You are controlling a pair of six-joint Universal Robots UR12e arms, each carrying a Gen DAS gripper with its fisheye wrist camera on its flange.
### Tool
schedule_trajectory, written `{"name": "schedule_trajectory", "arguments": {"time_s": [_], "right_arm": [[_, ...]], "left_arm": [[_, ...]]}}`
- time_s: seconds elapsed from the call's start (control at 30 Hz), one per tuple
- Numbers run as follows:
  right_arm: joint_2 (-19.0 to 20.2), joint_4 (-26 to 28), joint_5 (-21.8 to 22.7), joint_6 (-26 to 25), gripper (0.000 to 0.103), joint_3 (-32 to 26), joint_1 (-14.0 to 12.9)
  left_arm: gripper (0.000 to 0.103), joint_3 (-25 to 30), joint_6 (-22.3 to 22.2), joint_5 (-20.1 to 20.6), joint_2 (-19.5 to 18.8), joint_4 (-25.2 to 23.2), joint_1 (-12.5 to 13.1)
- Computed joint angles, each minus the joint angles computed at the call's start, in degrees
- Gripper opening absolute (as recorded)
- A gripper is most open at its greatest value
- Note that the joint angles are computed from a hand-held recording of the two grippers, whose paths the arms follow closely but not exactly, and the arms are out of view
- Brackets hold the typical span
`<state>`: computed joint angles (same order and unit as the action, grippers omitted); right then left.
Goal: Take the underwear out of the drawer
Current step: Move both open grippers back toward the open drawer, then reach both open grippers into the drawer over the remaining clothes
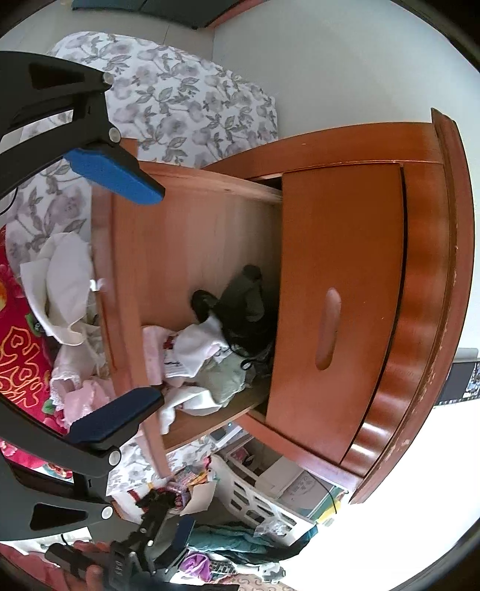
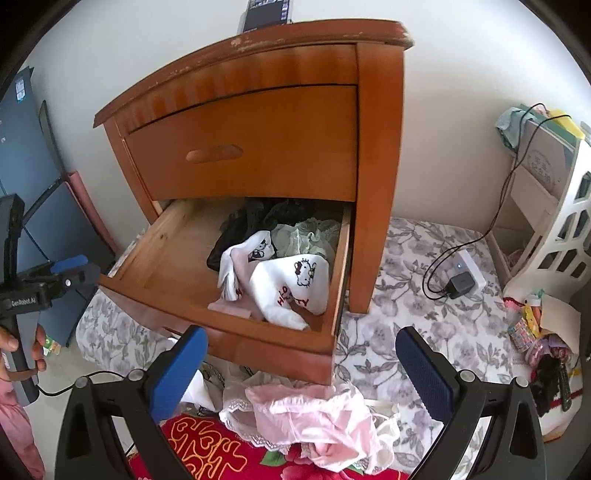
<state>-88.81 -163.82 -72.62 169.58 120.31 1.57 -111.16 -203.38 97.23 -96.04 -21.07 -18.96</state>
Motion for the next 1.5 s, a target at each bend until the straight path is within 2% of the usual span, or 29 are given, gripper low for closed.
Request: {"name": "schedule_trajectory", "arguments": {"time_s": [0.3, 0.53, 0.57, 0.6, 0.8, 1.07, 1.5], "right_arm": [[4.4, 1.4, 0.7, -0.8, 0.103, -4.5, 2.4], [8.5, 3.3, -0.9, -0.2, 0.103, -8.8, 4.5], [9.0, 3.4, -1.0, -0.1, 0.103, -9.2, 4.7], [9.5, 3.3, -1.2, 0.0, 0.103, -9.7, 5.0], [12.5, 3.7, -3.2, -0.3, 0.103, -12.7, 6.2], [15.0, 2.4, -5.0, 0.7, 0.103, -15.0, 6.6], [16.9, 3.2, -4.5, 2.6, 0.103, -16.3, 6.2]], "left_arm": [[0.099, 3.8, -0.4, -1.5, -3.0, -2.3, 1.7], [0.099, 8.0, 0.8, -3.4, -6.3, -4.0, 3.1], [0.099, 8.7, 0.8, -3.6, -6.9, -4.6, 3.2], [0.099, 9.6, 0.7, -4.2, -7.0, -7.2, 3.4], [0.099, 12.2, -0.6, -5.1, -9.6, -7.1, 4.1], [0.099, 14.1, -0.1, -6.2, -11.9, -6.5, 4.0], [0.099, 15.6, -0.9, -6.9, -14.1, -8.2, 4.1]]}}
